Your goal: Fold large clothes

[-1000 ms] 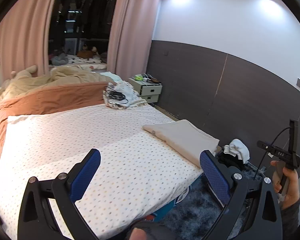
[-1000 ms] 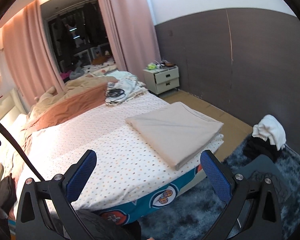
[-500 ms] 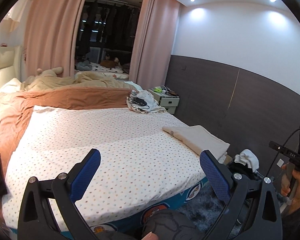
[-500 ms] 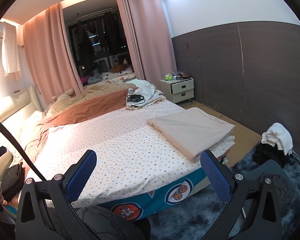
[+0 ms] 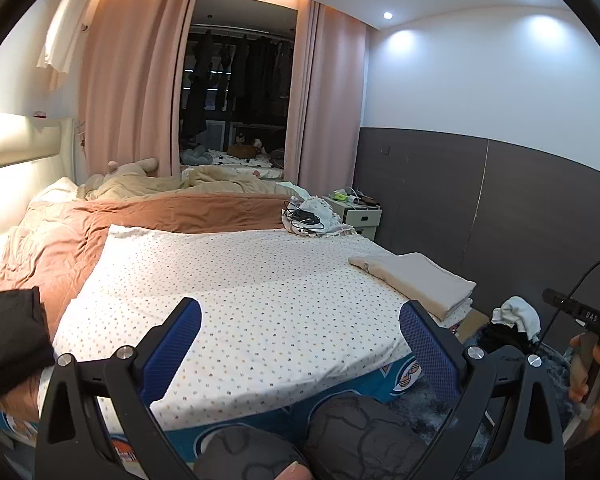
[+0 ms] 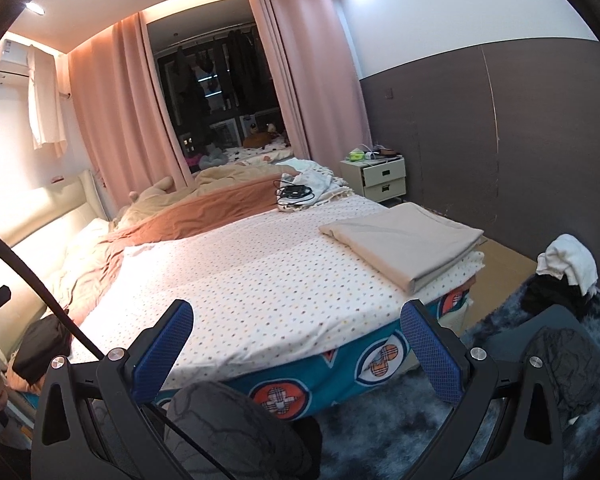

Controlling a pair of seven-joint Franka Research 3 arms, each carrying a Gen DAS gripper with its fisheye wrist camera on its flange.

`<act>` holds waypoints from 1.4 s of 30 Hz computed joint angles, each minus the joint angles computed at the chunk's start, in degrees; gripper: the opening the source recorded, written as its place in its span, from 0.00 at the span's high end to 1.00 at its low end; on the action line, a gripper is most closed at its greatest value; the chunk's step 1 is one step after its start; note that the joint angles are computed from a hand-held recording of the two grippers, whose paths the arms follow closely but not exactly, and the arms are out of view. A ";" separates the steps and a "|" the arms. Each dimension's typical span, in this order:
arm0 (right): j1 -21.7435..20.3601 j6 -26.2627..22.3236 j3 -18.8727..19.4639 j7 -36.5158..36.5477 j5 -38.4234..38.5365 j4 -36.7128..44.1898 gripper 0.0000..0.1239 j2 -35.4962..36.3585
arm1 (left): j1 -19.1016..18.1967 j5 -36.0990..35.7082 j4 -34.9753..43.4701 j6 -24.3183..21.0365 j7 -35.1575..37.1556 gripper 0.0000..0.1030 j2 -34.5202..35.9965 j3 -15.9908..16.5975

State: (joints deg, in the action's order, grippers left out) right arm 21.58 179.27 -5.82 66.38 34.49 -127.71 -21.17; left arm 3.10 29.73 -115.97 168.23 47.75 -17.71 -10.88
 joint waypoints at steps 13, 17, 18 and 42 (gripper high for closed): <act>10.16 2.28 -6.85 -10.04 5.24 -4.49 0.17 -2.97 | 9.01 10.95 -10.30 2.74 -15.83 0.02 -8.36 -8.97; 18.82 5.88 -13.58 -14.37 6.10 -5.19 0.17 -3.36 | 10.18 14.44 -10.55 2.91 -18.00 0.02 -8.26 -10.70; 20.43 6.43 -14.98 -14.74 6.06 -5.28 0.17 -3.28 | 9.71 14.62 -10.81 2.82 -18.20 0.02 -8.26 -10.49; 11.92 5.12 -7.06 -5.85 0.71 -5.31 0.17 -0.77 | 6.87 17.37 -10.46 1.51 -22.08 0.01 -7.25 -8.33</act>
State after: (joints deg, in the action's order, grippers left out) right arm 33.51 184.38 -12.89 60.52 35.20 -133.02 -21.94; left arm 9.98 47.10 -126.43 169.74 25.67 -24.96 -19.21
